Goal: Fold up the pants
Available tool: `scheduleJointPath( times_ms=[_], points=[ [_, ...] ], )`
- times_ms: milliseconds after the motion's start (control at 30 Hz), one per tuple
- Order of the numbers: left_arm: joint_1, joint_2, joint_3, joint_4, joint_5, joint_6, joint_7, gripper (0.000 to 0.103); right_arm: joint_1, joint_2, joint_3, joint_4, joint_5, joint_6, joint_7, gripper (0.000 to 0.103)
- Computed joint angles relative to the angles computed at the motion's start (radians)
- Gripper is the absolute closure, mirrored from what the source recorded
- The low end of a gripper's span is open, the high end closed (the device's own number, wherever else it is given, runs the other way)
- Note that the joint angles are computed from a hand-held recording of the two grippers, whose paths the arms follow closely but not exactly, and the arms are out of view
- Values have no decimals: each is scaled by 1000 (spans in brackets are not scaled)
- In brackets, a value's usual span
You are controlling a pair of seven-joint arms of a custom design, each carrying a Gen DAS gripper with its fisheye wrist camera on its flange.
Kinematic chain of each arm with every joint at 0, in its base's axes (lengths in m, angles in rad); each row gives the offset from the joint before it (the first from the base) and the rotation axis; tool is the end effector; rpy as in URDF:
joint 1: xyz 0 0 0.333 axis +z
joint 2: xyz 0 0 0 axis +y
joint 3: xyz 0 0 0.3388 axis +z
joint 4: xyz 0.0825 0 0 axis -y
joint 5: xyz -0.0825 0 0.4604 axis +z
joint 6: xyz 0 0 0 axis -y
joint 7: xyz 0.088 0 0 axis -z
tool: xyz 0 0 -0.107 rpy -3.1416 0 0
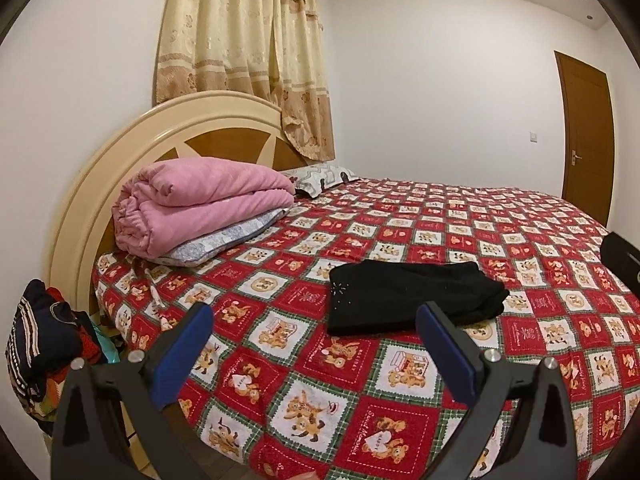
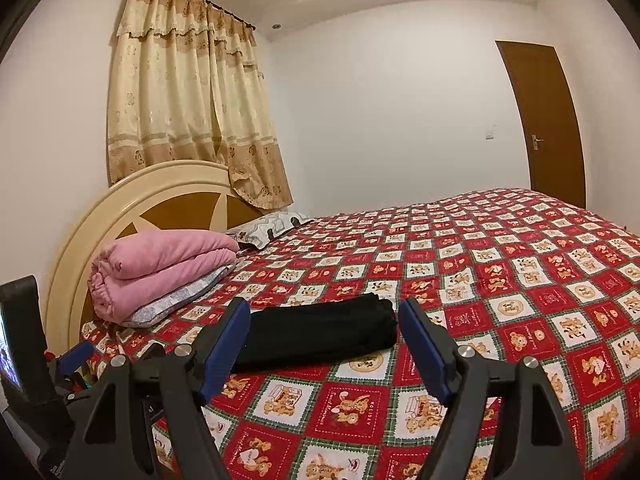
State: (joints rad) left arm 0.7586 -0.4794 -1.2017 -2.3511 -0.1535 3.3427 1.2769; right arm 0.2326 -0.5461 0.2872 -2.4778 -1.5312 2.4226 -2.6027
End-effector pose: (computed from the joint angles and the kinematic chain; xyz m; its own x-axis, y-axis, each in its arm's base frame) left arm 0.5048 -0.2903 0.5185 -0.2068 -0.9776 -0.0398 -0.3203 0.1061 -0.9414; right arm 0.4215 0.2460 0.5206 -0.3375 -0.9208 -0.1957 -0.1282 0.2509 -0.9595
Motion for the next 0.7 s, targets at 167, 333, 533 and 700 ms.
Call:
scheduleJointPath(
  times_ms=[167, 333, 533, 700],
  points=[
    [9, -20, -5, -4, -5, 3, -5, 0, 5, -9, 2, -8, 28, -13, -10, 25],
    [0, -19, 3, -4, -5, 8, 1, 0, -1, -26, 8, -20, 45, -26, 6, 25],
    [-2, -31, 1, -7, -12, 6, 3, 0, -5, -41, 11, -31, 53, -31, 17, 24],
    [-27, 0, 21, -4, -8, 4, 5, 0, -10, -42, 16, -31, 54, -31, 14, 24]
  ],
)
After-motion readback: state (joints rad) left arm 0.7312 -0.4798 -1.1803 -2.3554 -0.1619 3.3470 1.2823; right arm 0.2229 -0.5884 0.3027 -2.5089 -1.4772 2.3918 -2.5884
